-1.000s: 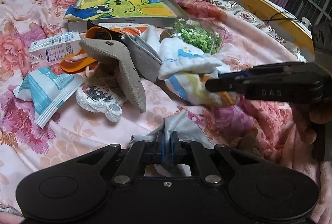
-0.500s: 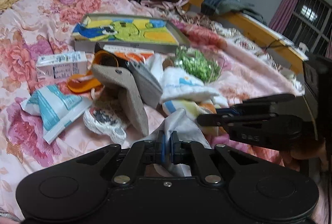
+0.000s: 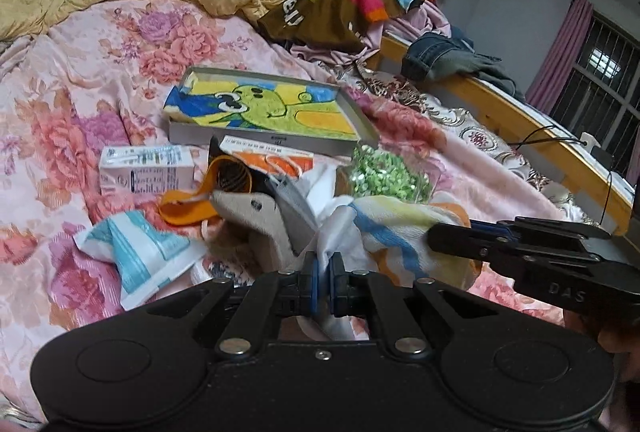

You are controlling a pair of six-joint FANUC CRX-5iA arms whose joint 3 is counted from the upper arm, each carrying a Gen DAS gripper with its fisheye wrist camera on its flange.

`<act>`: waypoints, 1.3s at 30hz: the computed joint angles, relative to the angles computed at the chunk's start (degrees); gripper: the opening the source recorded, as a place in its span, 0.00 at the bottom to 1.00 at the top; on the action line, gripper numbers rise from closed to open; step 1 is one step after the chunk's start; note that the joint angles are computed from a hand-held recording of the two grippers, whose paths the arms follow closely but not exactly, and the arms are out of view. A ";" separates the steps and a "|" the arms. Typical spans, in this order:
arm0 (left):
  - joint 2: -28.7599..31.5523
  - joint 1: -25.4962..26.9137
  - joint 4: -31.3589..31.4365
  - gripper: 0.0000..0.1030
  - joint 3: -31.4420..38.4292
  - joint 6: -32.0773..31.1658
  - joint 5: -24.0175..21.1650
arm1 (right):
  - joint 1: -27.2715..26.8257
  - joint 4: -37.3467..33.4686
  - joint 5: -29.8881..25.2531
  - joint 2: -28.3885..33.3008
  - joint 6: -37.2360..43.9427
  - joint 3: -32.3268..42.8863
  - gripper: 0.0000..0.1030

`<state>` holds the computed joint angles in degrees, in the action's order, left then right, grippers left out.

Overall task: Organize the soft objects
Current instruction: 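Lift both held cloths and carry them toward the cartoon frog tray, then lower both cloths into the frog tray and open both tools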

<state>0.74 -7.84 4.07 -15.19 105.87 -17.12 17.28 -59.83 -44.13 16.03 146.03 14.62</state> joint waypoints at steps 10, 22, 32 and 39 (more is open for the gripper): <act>0.02 0.00 -4.15 0.05 4.17 2.55 -0.75 | -3.66 -9.17 0.43 0.14 3.41 0.57 0.10; 6.62 2.74 5.97 0.05 11.49 -9.33 0.65 | -3.66 -11.73 7.30 6.09 3.25 10.02 0.11; 20.91 5.48 6.73 0.05 29.00 -8.19 -4.95 | 0.80 2.03 14.88 23.75 -15.16 32.67 0.11; 33.50 5.95 -0.45 0.05 48.43 0.91 -12.56 | 2.83 16.89 14.52 34.72 -31.62 46.50 0.11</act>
